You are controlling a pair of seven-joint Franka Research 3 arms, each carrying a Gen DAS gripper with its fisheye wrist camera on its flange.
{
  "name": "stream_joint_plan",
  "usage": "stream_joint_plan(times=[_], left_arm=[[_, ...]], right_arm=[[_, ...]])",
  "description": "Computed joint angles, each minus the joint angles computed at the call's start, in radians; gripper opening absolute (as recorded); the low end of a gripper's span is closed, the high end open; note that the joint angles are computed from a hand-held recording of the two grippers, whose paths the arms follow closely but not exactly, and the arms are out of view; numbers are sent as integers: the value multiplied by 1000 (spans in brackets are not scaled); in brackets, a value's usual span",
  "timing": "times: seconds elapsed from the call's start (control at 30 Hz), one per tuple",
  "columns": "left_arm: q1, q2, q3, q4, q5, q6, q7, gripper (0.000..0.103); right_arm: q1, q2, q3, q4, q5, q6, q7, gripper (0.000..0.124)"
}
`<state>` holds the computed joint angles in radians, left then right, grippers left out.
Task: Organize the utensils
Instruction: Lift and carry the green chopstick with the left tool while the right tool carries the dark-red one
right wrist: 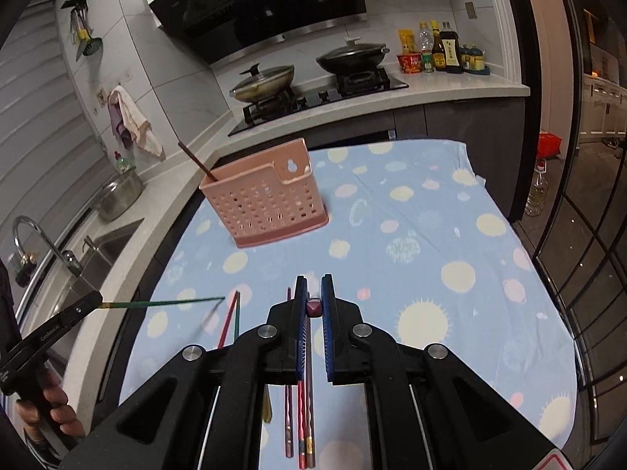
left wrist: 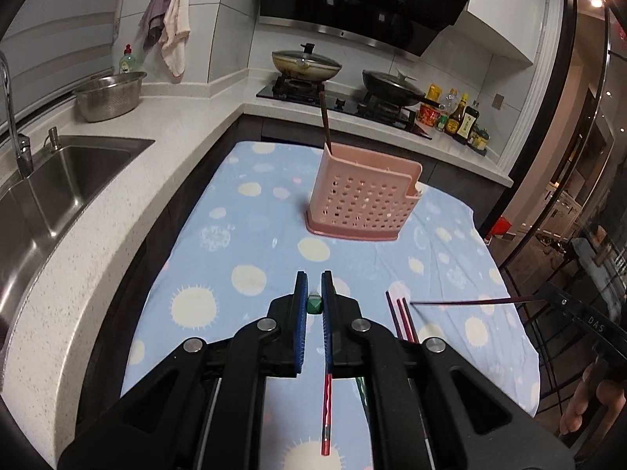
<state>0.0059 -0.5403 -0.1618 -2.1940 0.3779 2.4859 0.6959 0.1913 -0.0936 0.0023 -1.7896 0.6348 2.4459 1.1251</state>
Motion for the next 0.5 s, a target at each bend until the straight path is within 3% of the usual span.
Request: stream_joint_plan(times=[0.5], left_arm=[[33, 275, 20, 404, 54, 74, 102, 7]], right_arm=[[-27, 280, 49, 466, 69, -34, 30, 7]])
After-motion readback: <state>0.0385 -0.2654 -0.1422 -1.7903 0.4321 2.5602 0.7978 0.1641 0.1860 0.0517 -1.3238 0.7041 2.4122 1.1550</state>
